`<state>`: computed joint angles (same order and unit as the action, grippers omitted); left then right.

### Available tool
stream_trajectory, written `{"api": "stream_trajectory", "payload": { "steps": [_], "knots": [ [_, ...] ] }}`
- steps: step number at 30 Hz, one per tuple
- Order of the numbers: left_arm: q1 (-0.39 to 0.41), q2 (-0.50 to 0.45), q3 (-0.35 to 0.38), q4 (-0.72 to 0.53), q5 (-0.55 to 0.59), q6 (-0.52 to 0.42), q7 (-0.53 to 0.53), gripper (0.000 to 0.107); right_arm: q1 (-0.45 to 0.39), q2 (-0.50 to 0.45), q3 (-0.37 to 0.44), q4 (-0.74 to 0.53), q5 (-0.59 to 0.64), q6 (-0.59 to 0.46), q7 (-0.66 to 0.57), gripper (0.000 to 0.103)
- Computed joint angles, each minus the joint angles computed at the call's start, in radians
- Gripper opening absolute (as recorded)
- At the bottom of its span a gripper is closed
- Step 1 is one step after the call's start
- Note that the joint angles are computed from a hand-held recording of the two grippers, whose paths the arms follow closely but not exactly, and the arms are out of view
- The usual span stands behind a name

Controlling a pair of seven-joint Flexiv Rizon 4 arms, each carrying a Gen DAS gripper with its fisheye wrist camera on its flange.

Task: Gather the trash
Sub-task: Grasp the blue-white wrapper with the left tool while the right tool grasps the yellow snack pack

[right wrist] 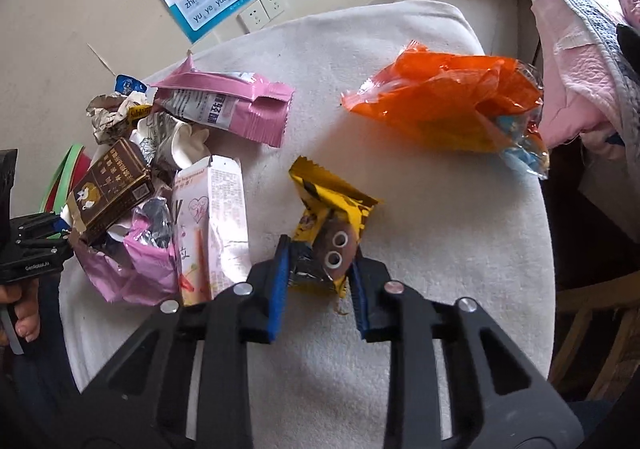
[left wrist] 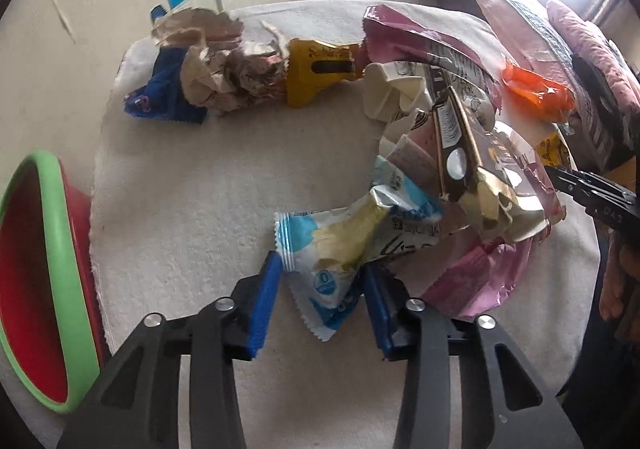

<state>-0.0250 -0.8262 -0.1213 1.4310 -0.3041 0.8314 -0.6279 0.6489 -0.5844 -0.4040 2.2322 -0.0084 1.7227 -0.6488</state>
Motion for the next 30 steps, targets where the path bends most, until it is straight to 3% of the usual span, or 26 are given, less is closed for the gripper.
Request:
{"api": "stream_trajectory", "payload": {
  "steps": [1,15,22,30],
  "knots": [
    [0.005,0.005,-0.003,0.01,-0.006,0.006,0.0,0.036,0.018,0.001,-0.018,0.005,0.004,0.0,0.004,0.02],
    [0.101,0.1,-0.045,0.17,-0.122,0.095,0.074,0.034,0.24,0.037,-0.216,0.084,0.074,0.025,0.014,0.019],
    [0.155,0.17,-0.084,0.258,-0.248,0.086,0.15,0.034,0.351,0.062,-0.309,0.093,0.083,0.005,0.013,0.019],
    [0.157,0.224,-0.095,0.316,-0.372,0.095,0.232,0.034,0.479,0.069,-0.414,0.092,0.068,-0.01,0.019,0.019]
  ]
}}
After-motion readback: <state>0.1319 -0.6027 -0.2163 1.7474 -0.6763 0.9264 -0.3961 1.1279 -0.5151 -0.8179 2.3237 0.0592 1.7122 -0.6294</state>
